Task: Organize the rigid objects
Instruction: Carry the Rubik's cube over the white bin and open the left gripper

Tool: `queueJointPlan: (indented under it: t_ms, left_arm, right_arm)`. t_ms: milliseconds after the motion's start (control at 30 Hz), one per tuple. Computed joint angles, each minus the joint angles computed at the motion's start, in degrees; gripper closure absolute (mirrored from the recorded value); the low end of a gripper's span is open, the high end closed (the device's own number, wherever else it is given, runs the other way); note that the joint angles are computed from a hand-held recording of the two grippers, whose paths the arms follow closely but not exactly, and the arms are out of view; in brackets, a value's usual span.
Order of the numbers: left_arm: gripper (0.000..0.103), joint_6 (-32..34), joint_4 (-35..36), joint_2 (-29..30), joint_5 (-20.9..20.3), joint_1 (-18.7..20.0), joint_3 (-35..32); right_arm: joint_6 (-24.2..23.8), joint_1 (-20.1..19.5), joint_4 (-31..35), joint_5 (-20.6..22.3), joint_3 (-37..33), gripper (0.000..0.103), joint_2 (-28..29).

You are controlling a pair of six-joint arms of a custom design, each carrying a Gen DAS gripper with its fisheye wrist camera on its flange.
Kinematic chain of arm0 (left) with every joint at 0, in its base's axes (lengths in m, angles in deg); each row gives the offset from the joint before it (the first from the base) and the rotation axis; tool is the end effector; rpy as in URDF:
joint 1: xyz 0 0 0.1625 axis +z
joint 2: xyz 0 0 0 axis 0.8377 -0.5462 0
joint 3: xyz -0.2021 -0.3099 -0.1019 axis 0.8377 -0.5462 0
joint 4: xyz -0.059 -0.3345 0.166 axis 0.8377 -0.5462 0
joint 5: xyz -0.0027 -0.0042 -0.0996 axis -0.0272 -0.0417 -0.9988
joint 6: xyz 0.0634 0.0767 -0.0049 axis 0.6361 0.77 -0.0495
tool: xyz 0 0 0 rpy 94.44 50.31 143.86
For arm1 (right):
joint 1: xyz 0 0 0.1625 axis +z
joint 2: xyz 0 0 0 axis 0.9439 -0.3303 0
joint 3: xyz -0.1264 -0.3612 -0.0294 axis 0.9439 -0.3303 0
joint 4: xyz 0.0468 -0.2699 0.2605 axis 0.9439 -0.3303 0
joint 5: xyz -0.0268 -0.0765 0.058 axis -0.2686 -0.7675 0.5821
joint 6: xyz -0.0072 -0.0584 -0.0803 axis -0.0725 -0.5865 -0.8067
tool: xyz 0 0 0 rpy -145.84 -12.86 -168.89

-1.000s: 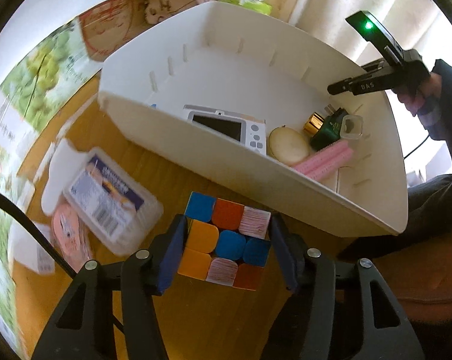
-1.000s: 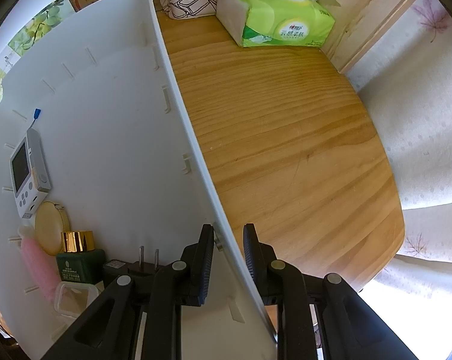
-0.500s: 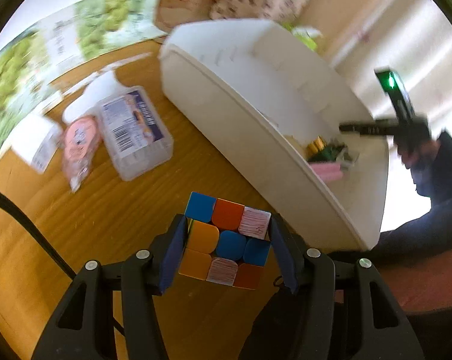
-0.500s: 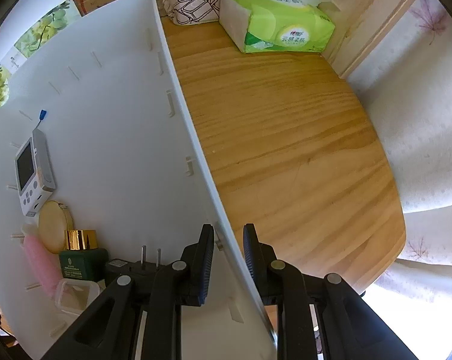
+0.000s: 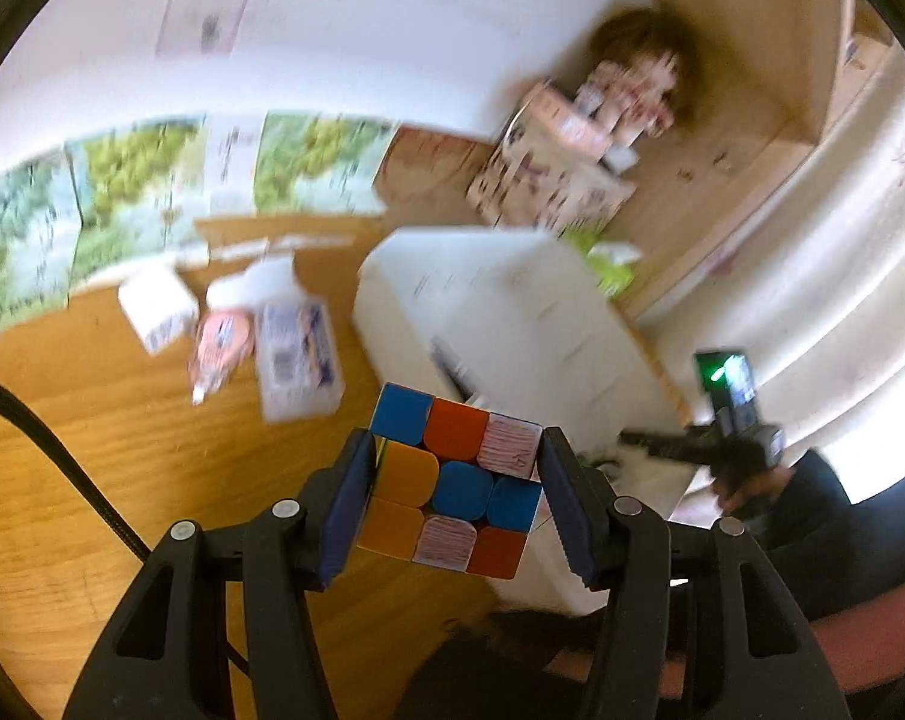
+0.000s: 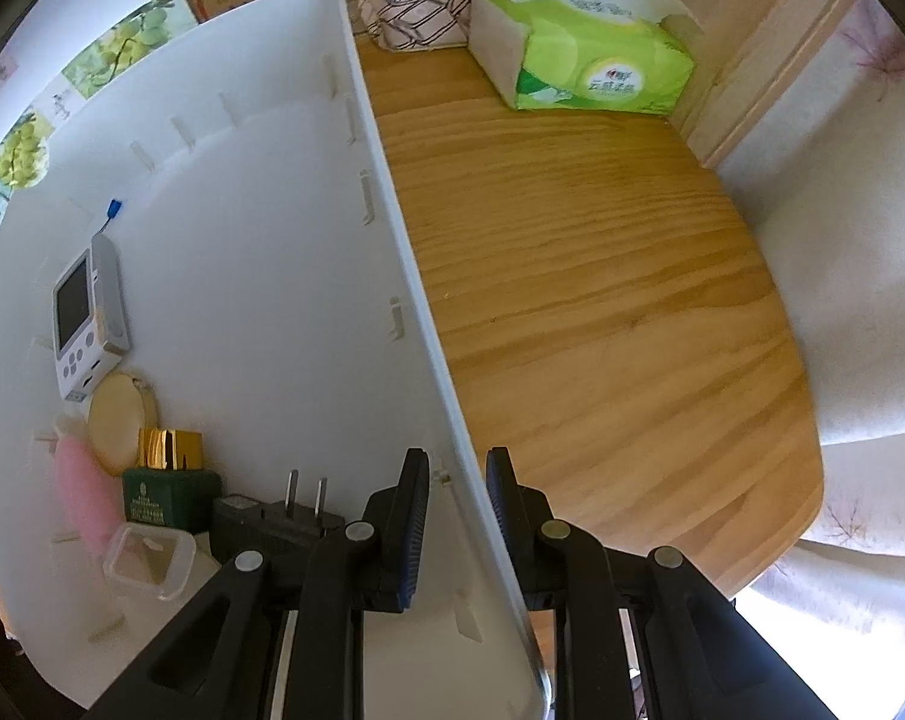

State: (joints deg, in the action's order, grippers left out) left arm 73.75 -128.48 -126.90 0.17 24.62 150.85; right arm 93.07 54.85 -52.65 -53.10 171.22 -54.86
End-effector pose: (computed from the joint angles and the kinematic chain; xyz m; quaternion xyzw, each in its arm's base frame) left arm 0.0935 -0.3546 0.4798 0.2650 0.9507 -0.1420 0.0765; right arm 0.2985 -0.3112 0.0203 -0.1044 -0.8922 0.1336 0.4186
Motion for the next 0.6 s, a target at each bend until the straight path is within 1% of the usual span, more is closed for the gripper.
queueJointPlan:
  t_ms: [133, 200, 233, 333, 433, 600]
  left_arm:
    - [0.044, -4.3, -1.8, -1.0, -1.0, -3.1, 1.1]
    - [0.044, -5.5, -2.9, -2.0, -1.0, -4.7, 2.4]
    - [0.044, -6.3, -3.8, -2.8, -0.1, -6.3, 3.6]
    - [0.044, -9.2, -4.0, -4.1, 1.7, -9.2, 5.6]
    - [0.044, -12.5, -3.2, -5.3, 2.6, -11.4, 7.3]
    - [0.043, -19.7, -3.4, -7.1, 6.0, -15.6, 11.1]
  right_arm:
    - [-3.4, -0.6, -2.8, 1.1, 1.5, 0.086, -1.0]
    - [-5.0, -0.7, -4.0, 1.5, 2.3, 0.088, -1.7]
    - [-5.8, -0.8, -4.4, 1.7, 2.6, 0.089, -1.9]
    - [-9.0, -1.1, -4.7, 2.4, 3.0, 0.089, -2.6]
    - [-12.3, -1.3, -4.4, 3.0, 3.0, 0.09, -2.9]
    - [-17.8, -1.5, -4.0, 4.1, 3.1, 0.092, -3.4]
